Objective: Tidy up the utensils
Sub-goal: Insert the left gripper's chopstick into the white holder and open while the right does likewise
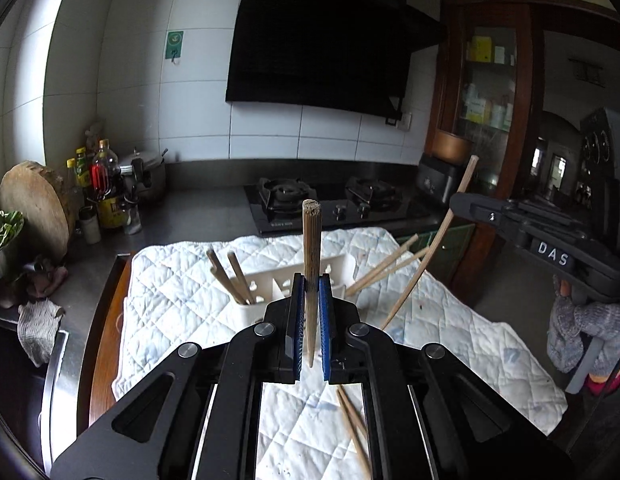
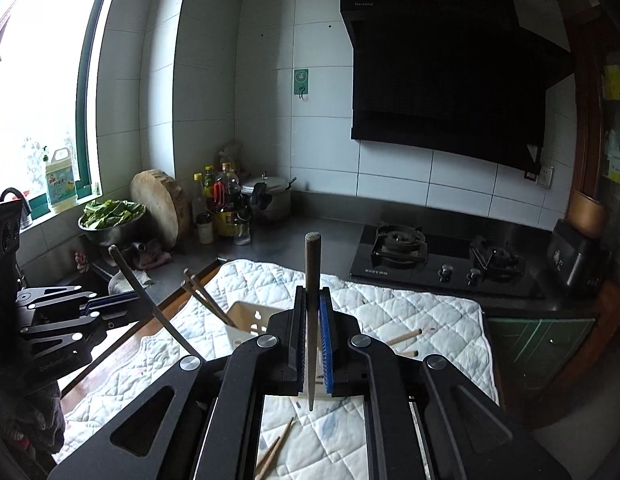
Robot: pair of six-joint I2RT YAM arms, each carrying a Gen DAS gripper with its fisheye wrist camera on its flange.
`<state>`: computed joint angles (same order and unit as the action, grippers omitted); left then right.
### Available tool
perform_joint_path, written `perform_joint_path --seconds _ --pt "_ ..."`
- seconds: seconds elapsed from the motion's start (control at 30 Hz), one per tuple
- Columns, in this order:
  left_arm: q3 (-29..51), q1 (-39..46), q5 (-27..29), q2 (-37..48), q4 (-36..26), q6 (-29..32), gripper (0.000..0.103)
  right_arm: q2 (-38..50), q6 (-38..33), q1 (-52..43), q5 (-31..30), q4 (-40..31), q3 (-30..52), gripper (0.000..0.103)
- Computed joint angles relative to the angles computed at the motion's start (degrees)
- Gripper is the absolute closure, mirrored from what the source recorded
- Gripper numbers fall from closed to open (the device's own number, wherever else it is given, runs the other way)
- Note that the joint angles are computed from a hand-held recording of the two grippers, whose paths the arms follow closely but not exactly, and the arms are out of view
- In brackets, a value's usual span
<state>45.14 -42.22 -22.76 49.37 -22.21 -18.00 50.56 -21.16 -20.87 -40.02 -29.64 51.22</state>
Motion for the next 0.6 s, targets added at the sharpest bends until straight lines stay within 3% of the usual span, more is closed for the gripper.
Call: perform_joint_path --seconds 0.37,0.6 --pt "-1.51 8.63 4.14 -0.18 12.49 -0.39 0.097 5.62 9.02 7.71 8.51 17.14 -1.36 0.096" --pt "-1.32 12.06 5.61 4.06 15.95 -0.45 0.097 10.95 9.77 9.84 10.62 20.58 -1.08 0.096"
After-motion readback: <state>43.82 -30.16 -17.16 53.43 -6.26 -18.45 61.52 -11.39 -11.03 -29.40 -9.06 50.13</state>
